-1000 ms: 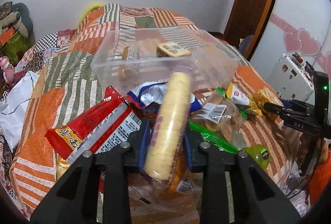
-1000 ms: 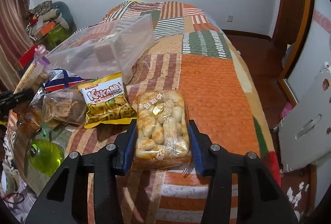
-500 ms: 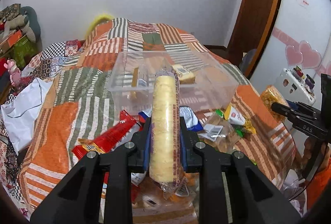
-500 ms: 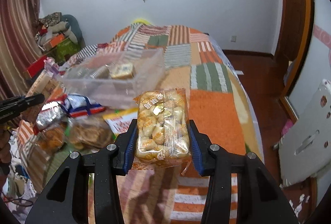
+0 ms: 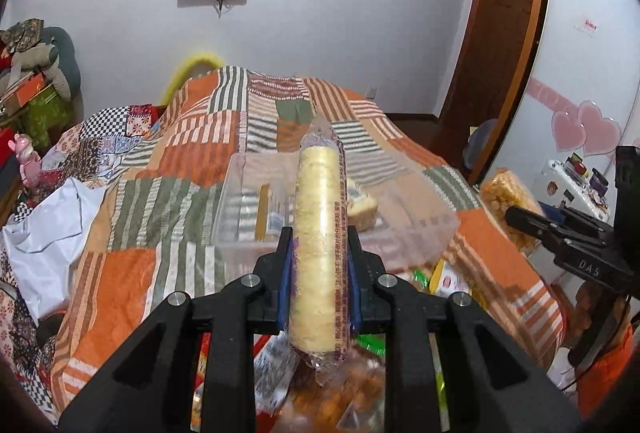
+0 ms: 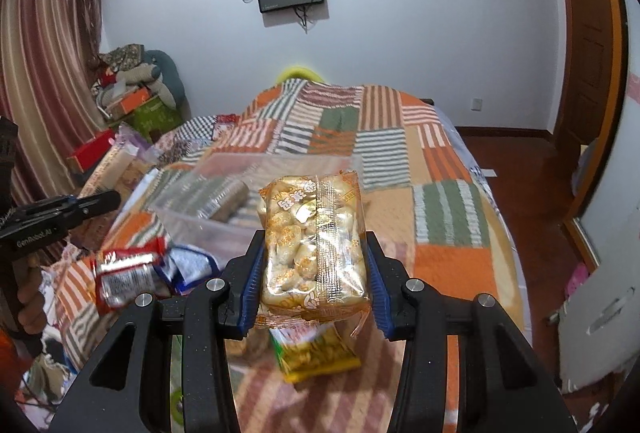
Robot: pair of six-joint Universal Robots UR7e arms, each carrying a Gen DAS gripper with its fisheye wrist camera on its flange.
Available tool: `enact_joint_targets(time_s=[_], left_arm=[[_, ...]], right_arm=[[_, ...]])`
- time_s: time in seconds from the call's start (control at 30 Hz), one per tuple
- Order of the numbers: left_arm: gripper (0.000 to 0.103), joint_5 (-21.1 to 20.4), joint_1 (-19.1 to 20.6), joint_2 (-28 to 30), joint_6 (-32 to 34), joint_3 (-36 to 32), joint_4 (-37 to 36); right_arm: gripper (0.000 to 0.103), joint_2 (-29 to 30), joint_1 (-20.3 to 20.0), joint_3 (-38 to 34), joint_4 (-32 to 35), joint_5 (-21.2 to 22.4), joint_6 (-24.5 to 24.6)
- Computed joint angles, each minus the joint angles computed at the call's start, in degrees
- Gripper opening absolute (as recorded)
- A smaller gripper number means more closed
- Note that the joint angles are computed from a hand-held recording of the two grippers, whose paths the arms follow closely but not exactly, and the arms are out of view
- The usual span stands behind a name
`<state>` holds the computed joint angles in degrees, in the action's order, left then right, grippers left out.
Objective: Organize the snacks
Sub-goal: 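Lower the cream roll into the clear box with left while right drops the cookie bag in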
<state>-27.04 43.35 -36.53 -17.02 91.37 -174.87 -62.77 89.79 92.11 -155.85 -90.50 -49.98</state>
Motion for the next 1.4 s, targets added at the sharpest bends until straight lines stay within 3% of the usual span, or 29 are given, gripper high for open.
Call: enact_joint_targets(time_s=[0.27, 1.0, 1.4], left_arm=[[0.022, -1.3, 2.1, 3.3, 4.1, -6.6, -0.9], [0.022, -7.3, 8.3, 9.7, -2.0, -20.5, 10.8], [0.022, -4.6, 8.7, 12.3, -3.4, -25.2, 18.1]], right_arm=[[0.042, 2.9, 1.1, -3.0, 0.9, 1.4, 0.7], [0.042, 9.8, 2.4, -9.9, 5.7, -1.8, 2.0], [0.042, 12.3, 2.6, -13.0, 9.9, -3.8, 2.9]])
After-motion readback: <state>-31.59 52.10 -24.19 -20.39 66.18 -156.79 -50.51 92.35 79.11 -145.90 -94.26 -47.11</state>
